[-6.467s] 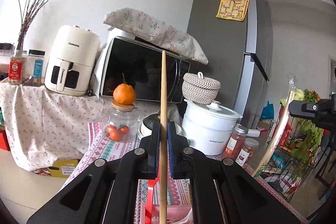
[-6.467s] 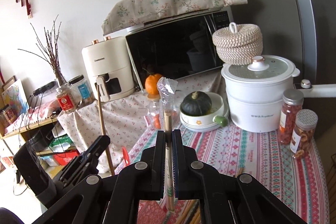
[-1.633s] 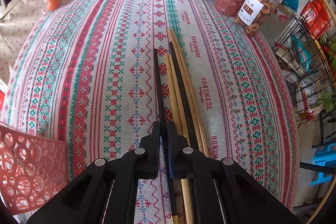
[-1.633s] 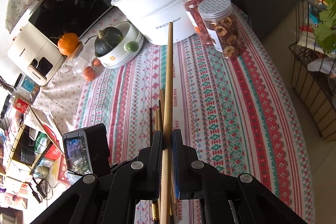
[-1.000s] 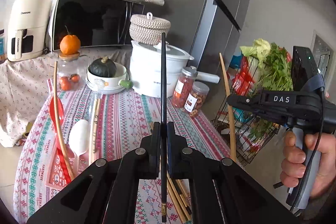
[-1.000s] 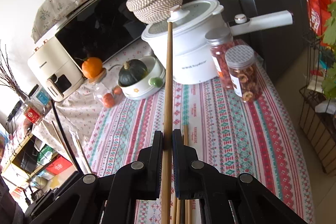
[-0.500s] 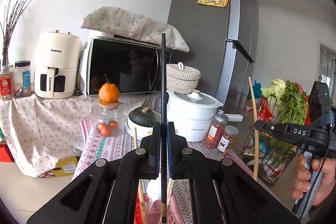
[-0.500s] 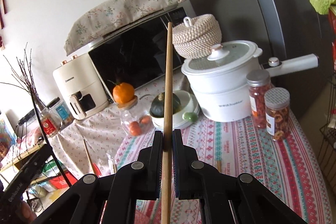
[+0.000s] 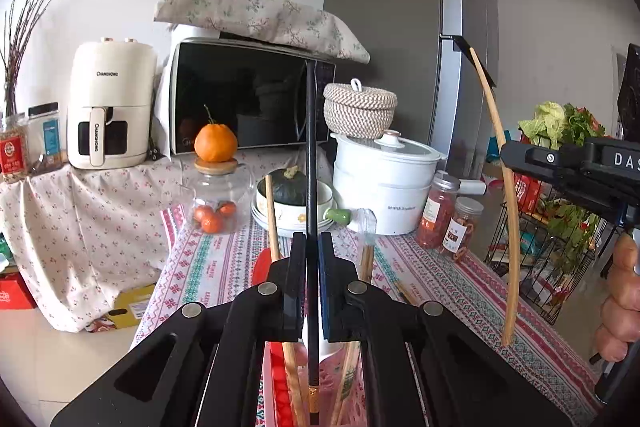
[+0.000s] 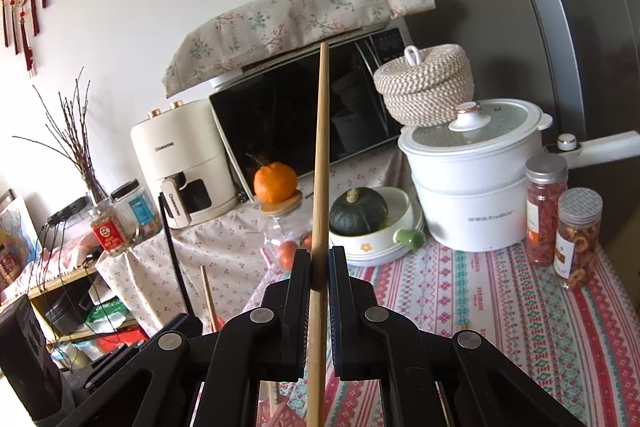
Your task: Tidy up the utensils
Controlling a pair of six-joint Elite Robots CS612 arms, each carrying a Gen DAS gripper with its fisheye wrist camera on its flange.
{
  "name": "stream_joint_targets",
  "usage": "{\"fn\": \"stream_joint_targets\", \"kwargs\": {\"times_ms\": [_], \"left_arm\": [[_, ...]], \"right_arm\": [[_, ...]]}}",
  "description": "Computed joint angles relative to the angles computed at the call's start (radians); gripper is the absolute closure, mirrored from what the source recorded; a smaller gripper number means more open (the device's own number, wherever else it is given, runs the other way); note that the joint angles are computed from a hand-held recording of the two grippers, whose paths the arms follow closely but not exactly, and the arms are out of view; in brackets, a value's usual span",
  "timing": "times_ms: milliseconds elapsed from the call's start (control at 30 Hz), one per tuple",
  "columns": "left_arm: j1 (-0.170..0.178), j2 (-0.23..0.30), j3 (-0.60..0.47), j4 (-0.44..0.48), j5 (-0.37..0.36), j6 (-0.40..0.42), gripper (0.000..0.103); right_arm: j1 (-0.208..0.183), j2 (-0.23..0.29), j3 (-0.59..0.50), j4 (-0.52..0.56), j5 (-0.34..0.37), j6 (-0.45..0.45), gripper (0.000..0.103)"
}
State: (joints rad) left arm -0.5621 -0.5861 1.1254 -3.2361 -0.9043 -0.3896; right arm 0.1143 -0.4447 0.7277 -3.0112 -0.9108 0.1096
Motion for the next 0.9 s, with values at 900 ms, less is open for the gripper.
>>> {"fn": "stream_joint_targets", "kwargs": {"times_ms": [900], "left_arm": [[0.076, -0.181, 0.14, 0.549, -0.261, -0.483, 0.069]], "right_arm": [[0.084, 0.048, -0.021, -0.095, -0.116, -0.068, 0.098]]}}
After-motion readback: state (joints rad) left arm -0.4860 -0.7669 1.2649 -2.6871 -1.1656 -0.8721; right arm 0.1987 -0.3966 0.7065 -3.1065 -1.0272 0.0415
